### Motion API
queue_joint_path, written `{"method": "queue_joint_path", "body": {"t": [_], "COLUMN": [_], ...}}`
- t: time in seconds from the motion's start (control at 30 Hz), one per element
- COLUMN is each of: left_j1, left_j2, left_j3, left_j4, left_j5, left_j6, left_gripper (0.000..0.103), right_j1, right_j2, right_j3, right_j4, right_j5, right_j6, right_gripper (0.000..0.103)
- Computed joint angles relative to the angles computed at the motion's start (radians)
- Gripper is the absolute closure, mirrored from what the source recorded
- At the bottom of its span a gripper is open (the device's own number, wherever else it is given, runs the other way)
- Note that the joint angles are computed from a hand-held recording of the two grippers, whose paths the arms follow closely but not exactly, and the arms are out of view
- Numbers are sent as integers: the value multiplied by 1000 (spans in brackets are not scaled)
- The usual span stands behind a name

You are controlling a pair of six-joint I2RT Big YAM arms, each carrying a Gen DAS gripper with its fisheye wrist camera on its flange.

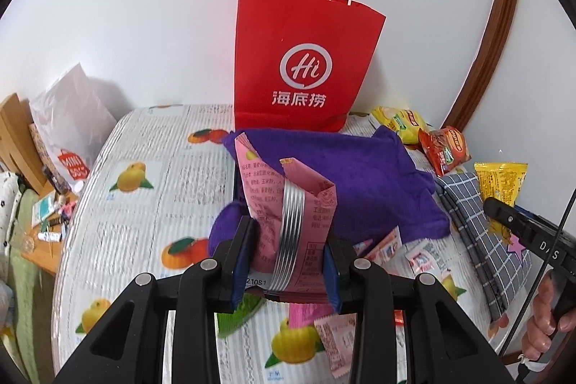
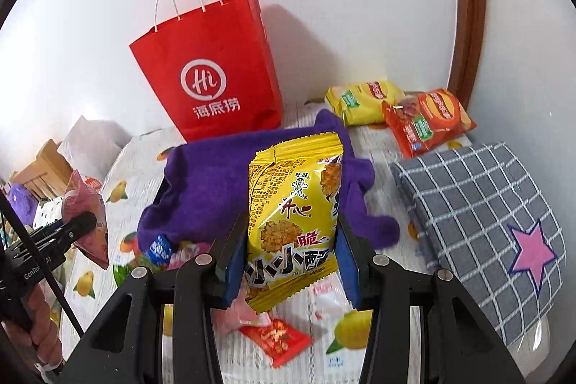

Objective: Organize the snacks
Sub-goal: 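Drop the yellow bag on the purple towel with the right tool while the left carries the pink packet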

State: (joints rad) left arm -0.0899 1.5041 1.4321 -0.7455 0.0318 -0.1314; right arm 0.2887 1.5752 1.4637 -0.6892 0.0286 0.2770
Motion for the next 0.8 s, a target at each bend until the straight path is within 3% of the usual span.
{"method": "queue_joint_path", "body": {"t": [0.57, 0.8], "left_j1": [-15, -2], "left_j2": [220, 310], "left_j3": [294, 396], "left_j4": [-74, -99], "left_j5": [-41, -50], "left_j6": [16, 15], "left_gripper": [70, 70], "right_j1": [-17, -25], "right_j2": [203, 327], "right_j3": [277, 458], "right_j4": [-62, -137], "right_j5": [-45, -72], "right_j6": [-40, -45], "right_gripper": [58, 58]}}
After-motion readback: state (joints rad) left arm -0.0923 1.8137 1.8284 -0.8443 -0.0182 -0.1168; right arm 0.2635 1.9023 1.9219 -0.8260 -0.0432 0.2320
